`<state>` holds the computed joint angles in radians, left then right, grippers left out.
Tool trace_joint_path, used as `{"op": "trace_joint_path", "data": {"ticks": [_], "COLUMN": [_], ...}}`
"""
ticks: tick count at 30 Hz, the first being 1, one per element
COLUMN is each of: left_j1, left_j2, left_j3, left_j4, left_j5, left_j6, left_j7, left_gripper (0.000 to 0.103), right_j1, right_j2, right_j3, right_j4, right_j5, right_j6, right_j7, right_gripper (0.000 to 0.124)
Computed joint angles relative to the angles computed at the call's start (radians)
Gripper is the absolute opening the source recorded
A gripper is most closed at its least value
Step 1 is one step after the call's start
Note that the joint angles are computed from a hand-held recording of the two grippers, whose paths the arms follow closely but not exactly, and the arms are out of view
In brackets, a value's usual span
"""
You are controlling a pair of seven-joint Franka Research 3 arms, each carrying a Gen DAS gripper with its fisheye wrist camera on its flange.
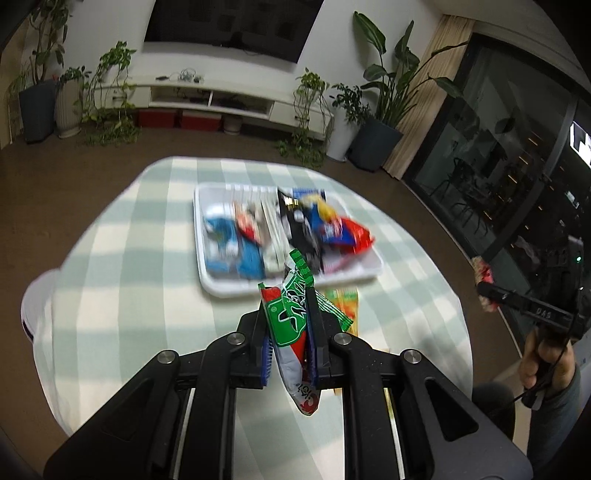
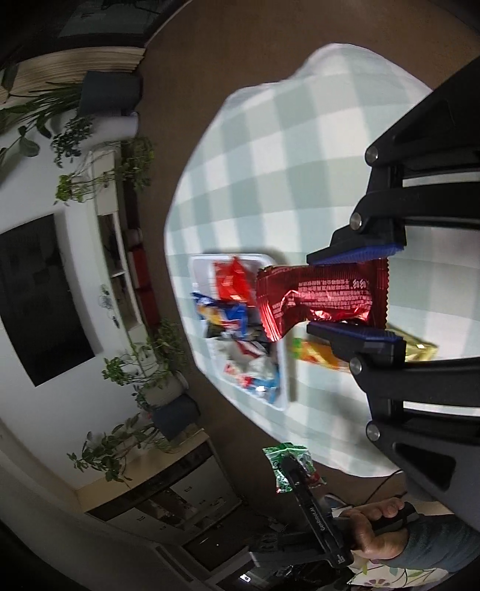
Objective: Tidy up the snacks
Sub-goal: 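Carry the green packet into the tray with the left tool while the right tool carries the red bar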
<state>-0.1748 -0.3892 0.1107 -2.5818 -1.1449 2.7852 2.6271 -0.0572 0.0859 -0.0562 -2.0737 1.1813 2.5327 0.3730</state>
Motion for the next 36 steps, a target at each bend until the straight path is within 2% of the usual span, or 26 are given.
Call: {"op": "trace_joint_path", "data": {"ticks": [5, 9, 16, 23, 30, 36], "left_j1": [0.019, 0.063, 0.15, 0.228, 0.302, 0.351], "left_j2": [0.117, 0.235, 0.434, 0.57, 0.665, 0.71], "left_j3": [-0.015, -0.056, -0.145, -0.241, -0.324, -0.38], "left_j4": [0.151, 0.295, 0.479, 0.559, 0.609, 0.624], "left_j5": [0.009, 0.032, 0.104, 0.075, 0.098, 0.149], "left_j6": [0.003, -0.015, -0.024, 0.0, 0.045, 0.074], "left_j7": [-0.01, -0.04, -0.12, -0.096, -0.106, -0.131], "left_gripper": [0.013, 0.013, 0.013, 0.013, 0.013, 0.014], "right_j1": [0.012, 0.031, 0.072, 0.126, 0.162, 0.185], "right_j2": [0.063, 0.138, 0.314, 0.499, 0.582, 0.616], "right_j3": [0.024, 0.059, 0.112, 0.117, 0.112, 0.104], "right_j4": [0.137, 0.26, 0.476, 0.667, 0.73, 0.746], "right_j5": [-0.019, -0.061, -0.245, -0.505, -0.692, -0.797], "right_j6": [-0.004, -0.004, -0.024, -0.015, 0.042, 0.079], "right_j7": [0.035, 0.084, 0.267, 0.477, 0.584, 0.642], "right_gripper": [0.032, 0.032, 0.032, 0.032, 0.032, 0.033]}}
